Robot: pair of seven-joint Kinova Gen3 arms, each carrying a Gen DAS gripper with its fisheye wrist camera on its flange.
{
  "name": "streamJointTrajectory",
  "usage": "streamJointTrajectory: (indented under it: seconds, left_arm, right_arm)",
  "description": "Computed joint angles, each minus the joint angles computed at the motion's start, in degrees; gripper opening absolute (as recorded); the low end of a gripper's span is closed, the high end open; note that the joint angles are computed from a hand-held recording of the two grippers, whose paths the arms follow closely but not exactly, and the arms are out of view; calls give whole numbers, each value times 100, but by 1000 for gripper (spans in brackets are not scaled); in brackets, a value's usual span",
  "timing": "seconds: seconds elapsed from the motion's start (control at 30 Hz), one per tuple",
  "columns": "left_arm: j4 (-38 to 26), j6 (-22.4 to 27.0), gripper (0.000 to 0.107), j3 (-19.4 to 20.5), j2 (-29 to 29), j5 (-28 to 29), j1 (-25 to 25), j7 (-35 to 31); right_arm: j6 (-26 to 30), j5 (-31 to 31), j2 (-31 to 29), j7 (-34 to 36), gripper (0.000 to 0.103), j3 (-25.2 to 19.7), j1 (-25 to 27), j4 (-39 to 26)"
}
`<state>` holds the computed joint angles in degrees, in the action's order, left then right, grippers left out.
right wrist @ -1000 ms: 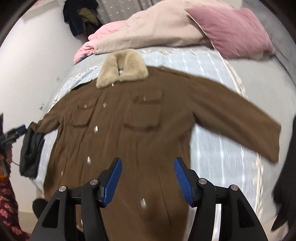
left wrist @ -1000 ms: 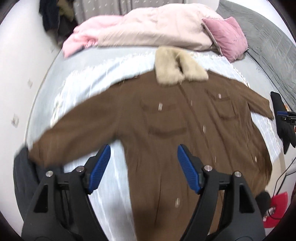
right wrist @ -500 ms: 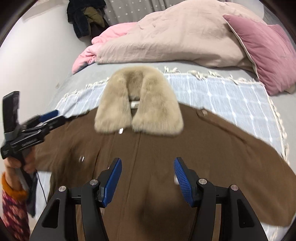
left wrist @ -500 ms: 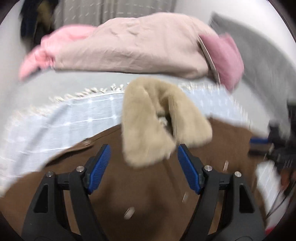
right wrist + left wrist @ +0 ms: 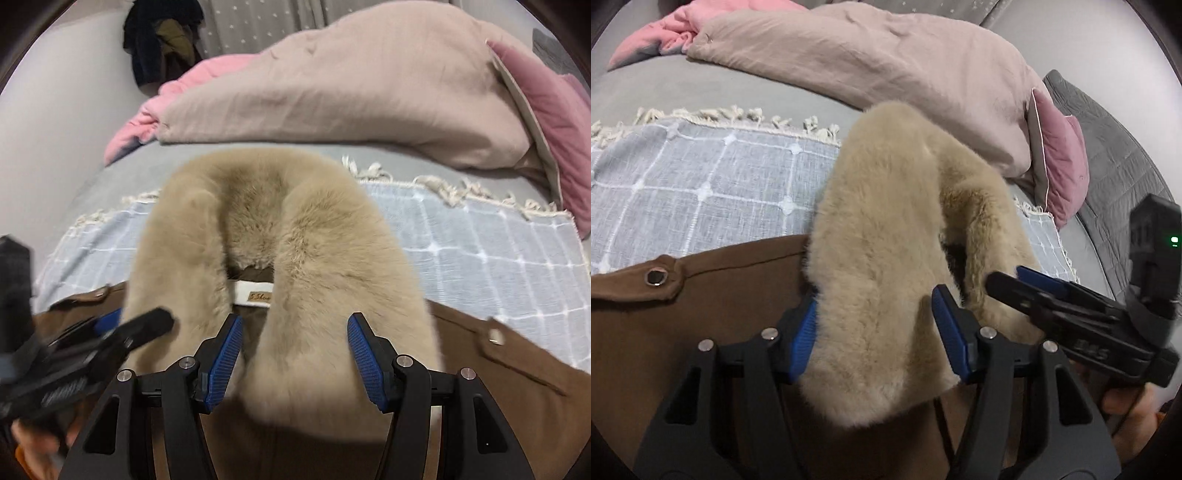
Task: Fold large clothes
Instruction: 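Grasp the beige fur collar with both tools and straighten it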
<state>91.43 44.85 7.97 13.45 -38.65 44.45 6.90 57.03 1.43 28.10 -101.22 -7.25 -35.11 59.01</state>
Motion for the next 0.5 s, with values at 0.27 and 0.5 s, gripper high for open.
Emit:
streamJointTrajectory:
  seconds: [0.27,0.5]
  left_arm:
    - [649,-932,13,-1211,-358,-971,1010,1535]
    - [409,-607,13,-1240,-151,-847,694,1456]
  right_arm:
    - [-276,1256,153,-751,9,472,-638,108]
    - [-288,1137,473,-709,7,418,-434,-491]
